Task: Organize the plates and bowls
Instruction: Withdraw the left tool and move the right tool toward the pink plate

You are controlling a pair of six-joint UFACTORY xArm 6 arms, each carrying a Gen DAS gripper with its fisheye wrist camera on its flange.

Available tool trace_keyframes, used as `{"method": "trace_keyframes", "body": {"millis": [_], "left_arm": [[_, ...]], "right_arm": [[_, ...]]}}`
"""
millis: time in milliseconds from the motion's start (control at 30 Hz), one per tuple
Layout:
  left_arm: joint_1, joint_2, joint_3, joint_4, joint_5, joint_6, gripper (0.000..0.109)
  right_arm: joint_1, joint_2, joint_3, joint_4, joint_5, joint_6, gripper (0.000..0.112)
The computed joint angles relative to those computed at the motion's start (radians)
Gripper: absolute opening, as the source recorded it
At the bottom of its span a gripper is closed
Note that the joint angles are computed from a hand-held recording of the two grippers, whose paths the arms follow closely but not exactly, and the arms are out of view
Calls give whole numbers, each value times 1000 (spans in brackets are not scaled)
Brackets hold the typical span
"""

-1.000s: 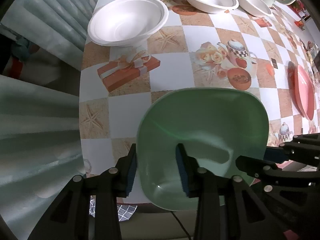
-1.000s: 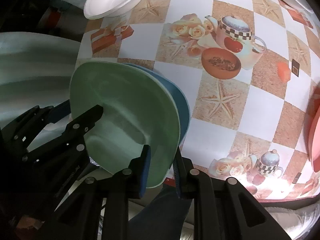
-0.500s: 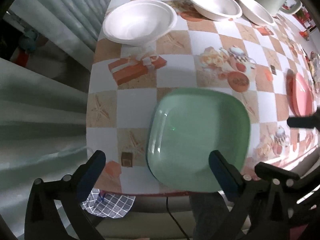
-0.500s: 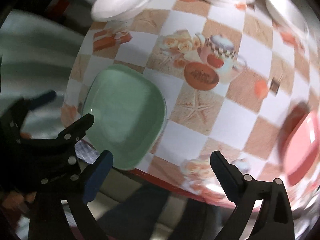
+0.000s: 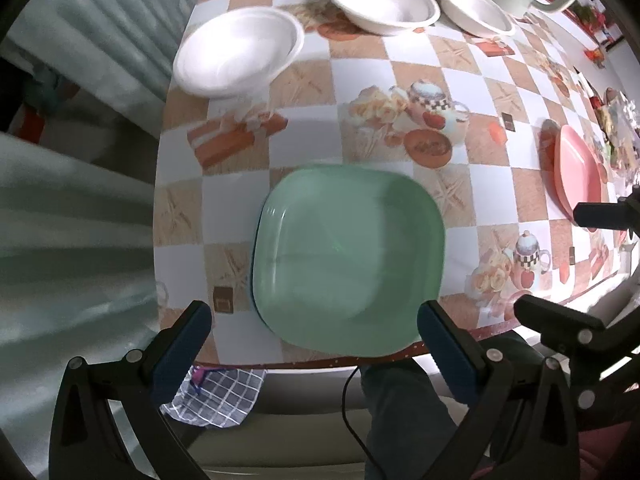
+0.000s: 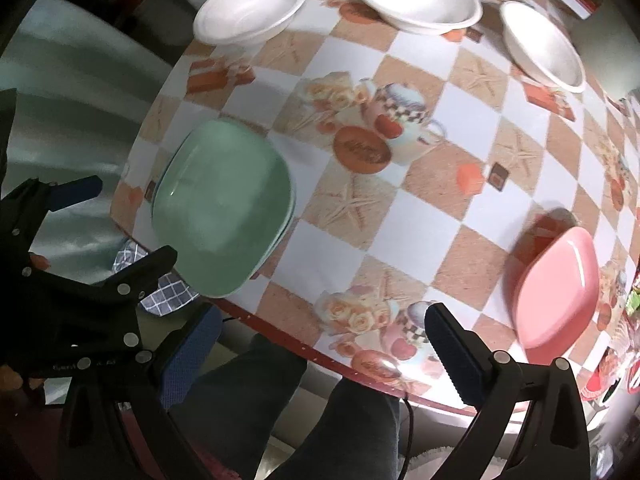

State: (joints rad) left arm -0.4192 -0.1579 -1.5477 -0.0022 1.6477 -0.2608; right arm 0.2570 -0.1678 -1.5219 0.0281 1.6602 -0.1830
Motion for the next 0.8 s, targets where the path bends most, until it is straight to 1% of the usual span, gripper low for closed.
{"method": "trace_keyframes", "body": {"millis": [300,800], "left_arm": [[-48,64,-76,31,20,29,103],[-99,158,-198,56,66,51,103]], "right_arm": [[-49,-17,-2,-4,-4,4,102],[-119,-19,-3,21,1,-6,102]]}}
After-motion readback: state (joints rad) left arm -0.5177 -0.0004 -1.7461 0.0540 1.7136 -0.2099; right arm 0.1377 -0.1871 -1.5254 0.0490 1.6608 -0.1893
